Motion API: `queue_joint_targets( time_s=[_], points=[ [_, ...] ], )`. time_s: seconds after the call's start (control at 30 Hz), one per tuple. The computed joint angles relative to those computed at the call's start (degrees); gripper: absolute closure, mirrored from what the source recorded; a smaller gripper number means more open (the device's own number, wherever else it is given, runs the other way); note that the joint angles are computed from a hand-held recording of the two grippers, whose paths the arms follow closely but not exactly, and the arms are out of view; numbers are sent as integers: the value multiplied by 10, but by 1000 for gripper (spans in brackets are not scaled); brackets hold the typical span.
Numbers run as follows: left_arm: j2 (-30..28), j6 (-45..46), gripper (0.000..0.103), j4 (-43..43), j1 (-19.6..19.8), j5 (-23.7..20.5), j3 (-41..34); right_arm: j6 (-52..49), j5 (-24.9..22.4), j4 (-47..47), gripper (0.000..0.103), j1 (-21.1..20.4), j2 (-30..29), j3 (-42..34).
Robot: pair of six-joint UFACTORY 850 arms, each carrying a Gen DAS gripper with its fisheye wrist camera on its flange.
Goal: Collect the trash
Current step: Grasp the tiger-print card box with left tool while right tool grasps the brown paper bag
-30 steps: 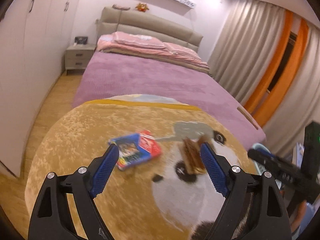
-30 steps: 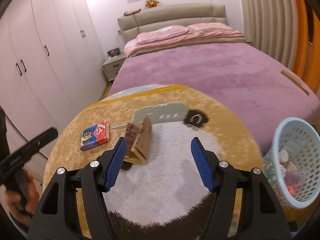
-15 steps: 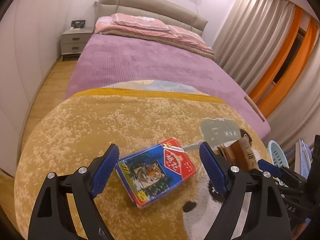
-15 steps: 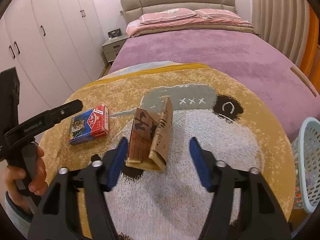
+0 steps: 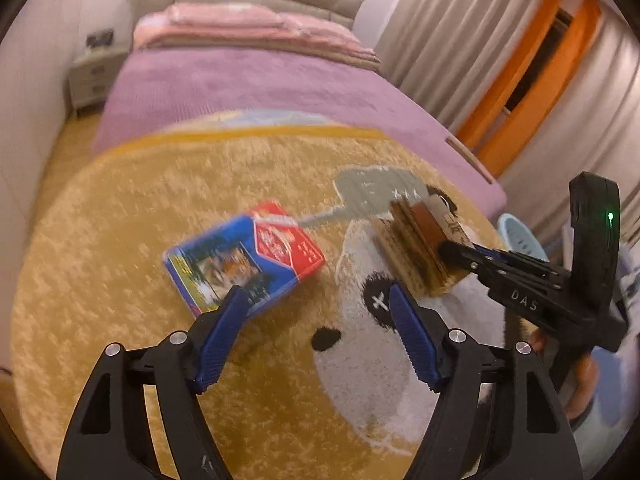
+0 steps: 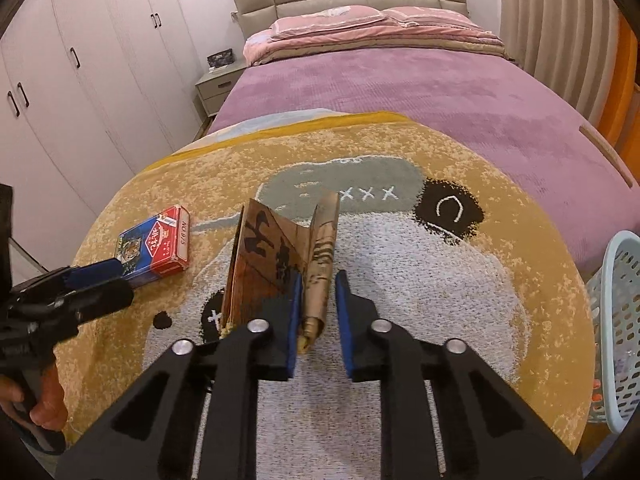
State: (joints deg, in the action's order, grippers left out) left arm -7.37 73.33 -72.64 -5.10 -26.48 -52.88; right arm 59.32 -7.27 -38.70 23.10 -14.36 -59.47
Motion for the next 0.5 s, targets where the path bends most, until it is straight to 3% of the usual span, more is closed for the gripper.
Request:
queue_joint_targets(
  time_s=[0.1,0.17,0.33,0.5],
  points=[
    [-4,15,22,-16,-5,52,-10,-74,7,78,93,-7,3,4],
    [-30,-22,20,8,-3,81,-38,-92,9,92,93,-8,5,6],
    [-88,-102,20,64,25,3,-93,-146,13,136,93,-8,11,9],
    [-70,-94,20,105,21,-47,-72,-175,21,165,93,-8,22,16]
  ],
)
